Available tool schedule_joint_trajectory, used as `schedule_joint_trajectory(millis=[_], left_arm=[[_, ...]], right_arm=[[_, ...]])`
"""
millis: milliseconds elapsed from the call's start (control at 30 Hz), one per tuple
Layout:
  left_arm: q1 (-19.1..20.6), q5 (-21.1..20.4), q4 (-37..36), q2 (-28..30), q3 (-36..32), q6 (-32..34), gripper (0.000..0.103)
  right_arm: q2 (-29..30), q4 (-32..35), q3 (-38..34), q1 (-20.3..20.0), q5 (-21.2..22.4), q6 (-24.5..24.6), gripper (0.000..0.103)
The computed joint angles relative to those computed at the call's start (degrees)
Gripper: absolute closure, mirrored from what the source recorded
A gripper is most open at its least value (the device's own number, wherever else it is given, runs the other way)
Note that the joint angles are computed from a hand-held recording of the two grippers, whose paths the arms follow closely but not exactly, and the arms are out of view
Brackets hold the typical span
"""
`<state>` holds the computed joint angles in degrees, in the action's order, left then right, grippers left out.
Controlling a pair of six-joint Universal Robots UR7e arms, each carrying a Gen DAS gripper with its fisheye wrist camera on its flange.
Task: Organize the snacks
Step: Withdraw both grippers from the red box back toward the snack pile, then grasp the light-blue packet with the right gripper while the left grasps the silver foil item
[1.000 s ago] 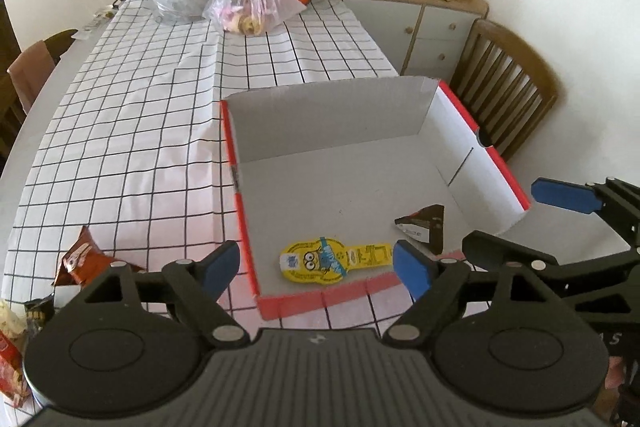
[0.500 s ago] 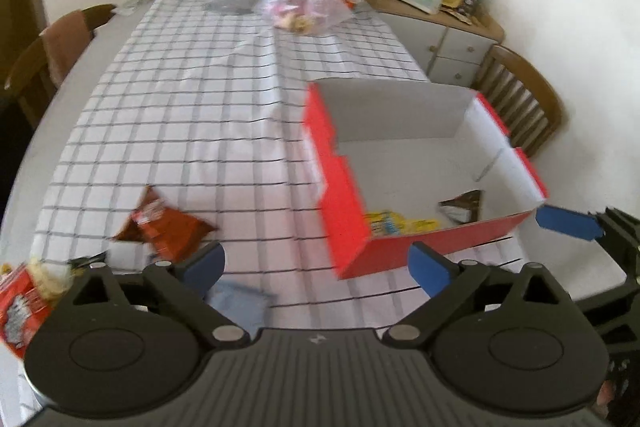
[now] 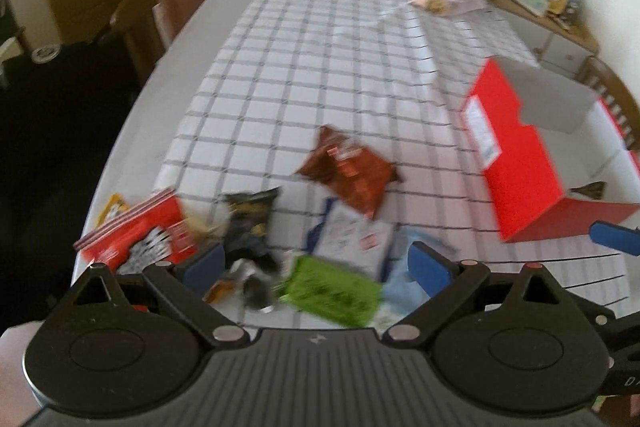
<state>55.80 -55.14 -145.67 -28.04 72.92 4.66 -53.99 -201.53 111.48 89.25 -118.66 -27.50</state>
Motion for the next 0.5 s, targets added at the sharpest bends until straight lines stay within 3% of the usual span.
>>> schedule_joint_trajectory(millis=[233,433,500], left_arm=[[2.04,3.59,-1.81,-0.09,1.61,-1.17,0.004],[2.83,4.07,-5.56,-0.20,3.37,0.39,0.005],[2.90,3.84,-7.29,-0.42,4.40,1.88,0.011]], right_arm=[[3.67,6.77,-4.31,-0.40,-1.26,-1.68,0.004],[6.05,11.58,-8.81,-0.37,-3.52,5.33,0.006],[6.73,13.47,-10.20,-0.54,-4.05,8.67,0.006]])
